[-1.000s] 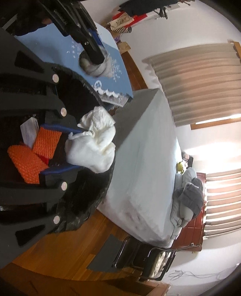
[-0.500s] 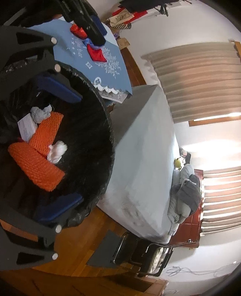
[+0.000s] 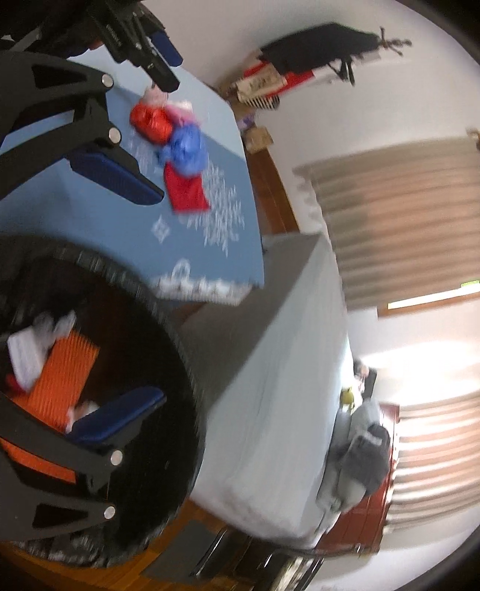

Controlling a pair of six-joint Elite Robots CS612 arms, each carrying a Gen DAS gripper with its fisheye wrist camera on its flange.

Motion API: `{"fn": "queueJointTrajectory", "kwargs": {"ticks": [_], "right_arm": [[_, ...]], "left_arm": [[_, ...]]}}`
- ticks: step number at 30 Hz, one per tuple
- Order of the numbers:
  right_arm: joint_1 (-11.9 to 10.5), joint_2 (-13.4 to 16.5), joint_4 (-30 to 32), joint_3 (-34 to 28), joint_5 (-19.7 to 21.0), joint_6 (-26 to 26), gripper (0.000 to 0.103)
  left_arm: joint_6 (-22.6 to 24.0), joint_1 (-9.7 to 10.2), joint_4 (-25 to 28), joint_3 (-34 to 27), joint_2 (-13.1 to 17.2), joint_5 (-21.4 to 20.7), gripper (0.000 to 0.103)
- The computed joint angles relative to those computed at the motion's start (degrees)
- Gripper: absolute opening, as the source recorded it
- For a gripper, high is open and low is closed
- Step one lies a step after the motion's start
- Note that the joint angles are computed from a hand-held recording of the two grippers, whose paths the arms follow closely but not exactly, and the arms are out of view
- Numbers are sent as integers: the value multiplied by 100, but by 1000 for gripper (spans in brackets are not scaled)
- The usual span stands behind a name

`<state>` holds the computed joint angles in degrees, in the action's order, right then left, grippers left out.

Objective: Collect trash
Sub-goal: 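Move both grippers back over the items on the table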

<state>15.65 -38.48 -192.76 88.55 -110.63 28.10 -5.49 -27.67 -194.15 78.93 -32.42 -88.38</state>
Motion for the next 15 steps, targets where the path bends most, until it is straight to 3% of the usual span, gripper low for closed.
{"fn": "queueJointTrajectory", "kwargs": {"ticks": [6,15], "right_arm": [[104,303,283,-647,271,-177,97],[221,770,807,-1495,441,-394,97]], "left_arm": [[-107,213,110,-21,41,369,91],[-317,419,513,-319,259,556,91]]}}
